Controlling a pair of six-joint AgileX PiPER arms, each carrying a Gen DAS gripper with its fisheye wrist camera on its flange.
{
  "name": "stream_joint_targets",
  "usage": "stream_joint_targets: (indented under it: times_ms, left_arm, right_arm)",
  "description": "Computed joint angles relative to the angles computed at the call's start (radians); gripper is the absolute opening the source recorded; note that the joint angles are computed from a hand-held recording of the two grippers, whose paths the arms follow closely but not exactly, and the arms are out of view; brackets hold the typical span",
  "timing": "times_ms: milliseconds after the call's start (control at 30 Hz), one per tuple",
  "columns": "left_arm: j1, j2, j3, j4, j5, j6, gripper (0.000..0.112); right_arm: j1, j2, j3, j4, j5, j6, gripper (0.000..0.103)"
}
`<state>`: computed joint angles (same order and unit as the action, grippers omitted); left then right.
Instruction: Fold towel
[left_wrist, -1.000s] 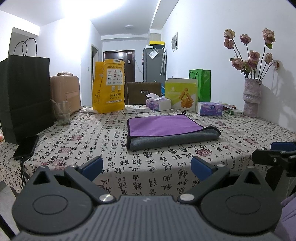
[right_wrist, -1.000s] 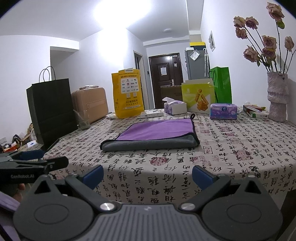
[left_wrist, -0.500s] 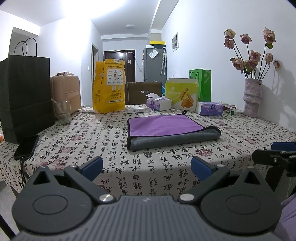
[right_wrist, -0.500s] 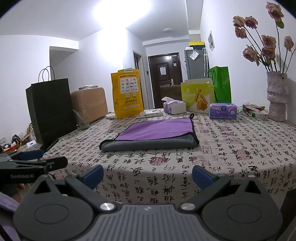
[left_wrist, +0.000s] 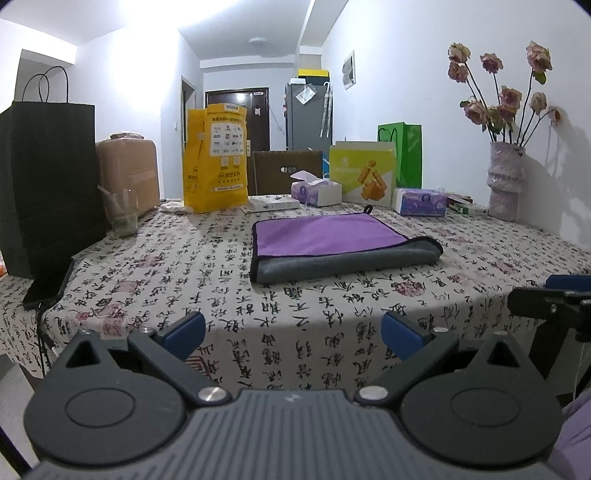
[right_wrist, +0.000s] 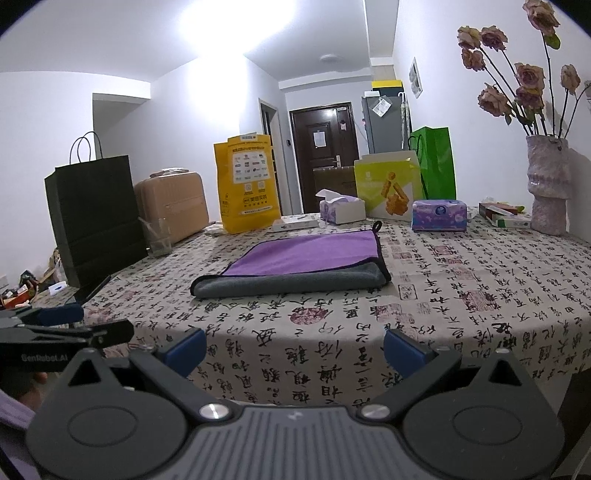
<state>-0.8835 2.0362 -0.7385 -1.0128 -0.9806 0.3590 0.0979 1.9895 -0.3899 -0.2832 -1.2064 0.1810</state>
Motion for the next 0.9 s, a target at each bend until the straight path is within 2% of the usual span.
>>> stream_joint_targets:
  times_ms: [167,333,533,700,800,900]
  left_arm:
    - [0.050,0.003,-0.027,0.032,0.038,-0.006,0.103]
    - [0.112,0.023,-0.071,0.067,0.070,-0.007,0.103]
    - [0.203,0.060,-0.172,0.105,0.188,0.013,0.103]
    - [0.295,0.101,-0.315,0.121,0.344,0.060,0.103]
    - [0.346,0.136,-0.406,0.138,0.432,0.079,0.103]
    - [0.380,0.180,-0.501,0.112,0.486,0.145,0.103]
  right_arm:
    - [-0.013,0.018,-0.034,0.006,0.016,-0.009,0.102]
    - [-0.032,0.044,-0.120,0.003,0.072,-0.008,0.103]
    - [-0.049,0.085,-0.253,0.010,0.171,0.020,0.102]
    - [-0.065,0.125,-0.373,-0.023,0.242,0.024,0.101]
    - [-0.071,0.148,-0.455,-0.049,0.303,0.029,0.098]
    - [-0.075,0.172,-0.545,-0.078,0.387,0.048,0.094]
